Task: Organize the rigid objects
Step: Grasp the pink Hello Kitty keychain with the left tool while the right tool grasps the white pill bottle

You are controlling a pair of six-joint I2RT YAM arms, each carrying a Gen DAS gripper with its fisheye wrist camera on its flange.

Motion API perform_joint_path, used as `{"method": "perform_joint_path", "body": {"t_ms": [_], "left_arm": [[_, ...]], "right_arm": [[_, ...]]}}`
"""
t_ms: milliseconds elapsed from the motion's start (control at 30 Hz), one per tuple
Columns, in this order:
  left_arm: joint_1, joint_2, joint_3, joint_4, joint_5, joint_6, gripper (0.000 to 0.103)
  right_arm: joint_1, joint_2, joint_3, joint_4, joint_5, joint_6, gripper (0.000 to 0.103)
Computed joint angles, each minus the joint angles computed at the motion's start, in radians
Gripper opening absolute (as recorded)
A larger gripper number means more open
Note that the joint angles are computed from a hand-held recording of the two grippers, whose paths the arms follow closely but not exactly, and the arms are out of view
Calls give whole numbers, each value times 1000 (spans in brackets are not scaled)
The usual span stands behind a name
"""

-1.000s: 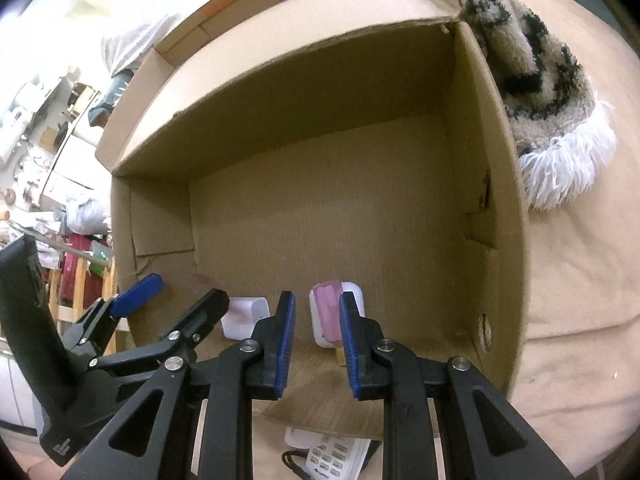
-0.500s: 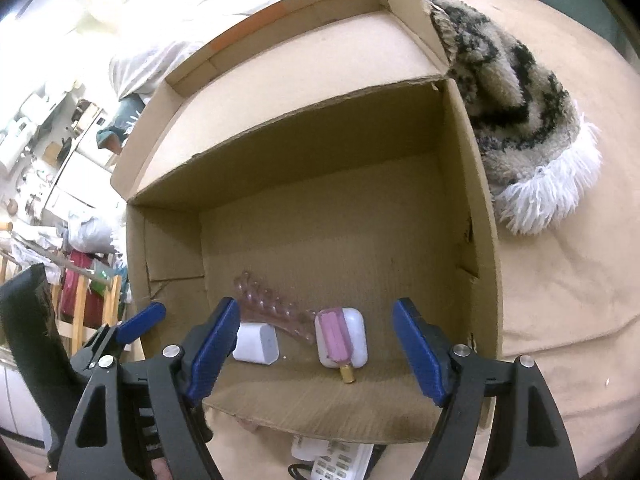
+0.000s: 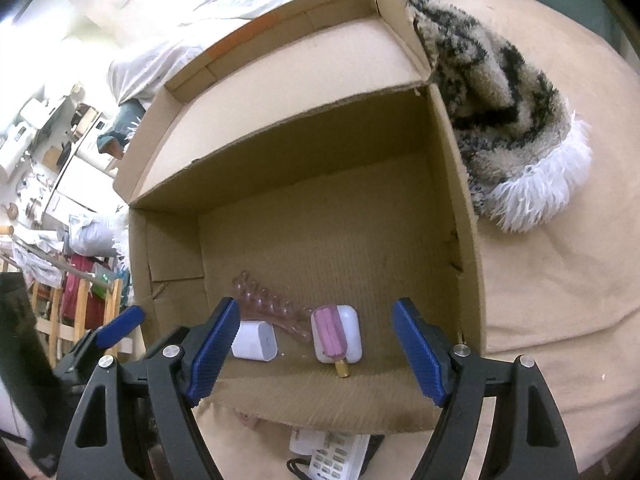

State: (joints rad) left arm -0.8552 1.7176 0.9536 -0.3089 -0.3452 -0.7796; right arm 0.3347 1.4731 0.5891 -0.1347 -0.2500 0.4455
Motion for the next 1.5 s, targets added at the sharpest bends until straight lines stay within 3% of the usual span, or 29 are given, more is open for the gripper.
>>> {"method": "perform_joint_path", "body": {"t_ms": [267, 467, 700, 967, 1133, 1333, 1500], "left_arm": [[-54, -121, -49, -134, -48, -74, 102], [-101, -195, -144, -160, -75, -154, 102], [-120, -188, -198, -151, -98, -201, 102], [-76, -212, -240, -98, -41, -188, 102], [-69, -198, -236, -119, -39, -198, 102], [-30, -168, -249, -86, 40, -192, 101], [-35, -62, -210, -46, 123, -137, 96]], "right_arm": [[13, -209, -75, -79, 0, -3, 83], [69, -338, -157, -134, -7, 1, 83], [102, -390, -217, -162, 18, 28, 83], [85, -445, -274, -167, 24, 24, 83], [40, -421, -283, -165, 2, 13, 83], [3, -354, -285, -104, -71, 39, 83], [63, -268, -262, -73, -41, 61, 83]]}}
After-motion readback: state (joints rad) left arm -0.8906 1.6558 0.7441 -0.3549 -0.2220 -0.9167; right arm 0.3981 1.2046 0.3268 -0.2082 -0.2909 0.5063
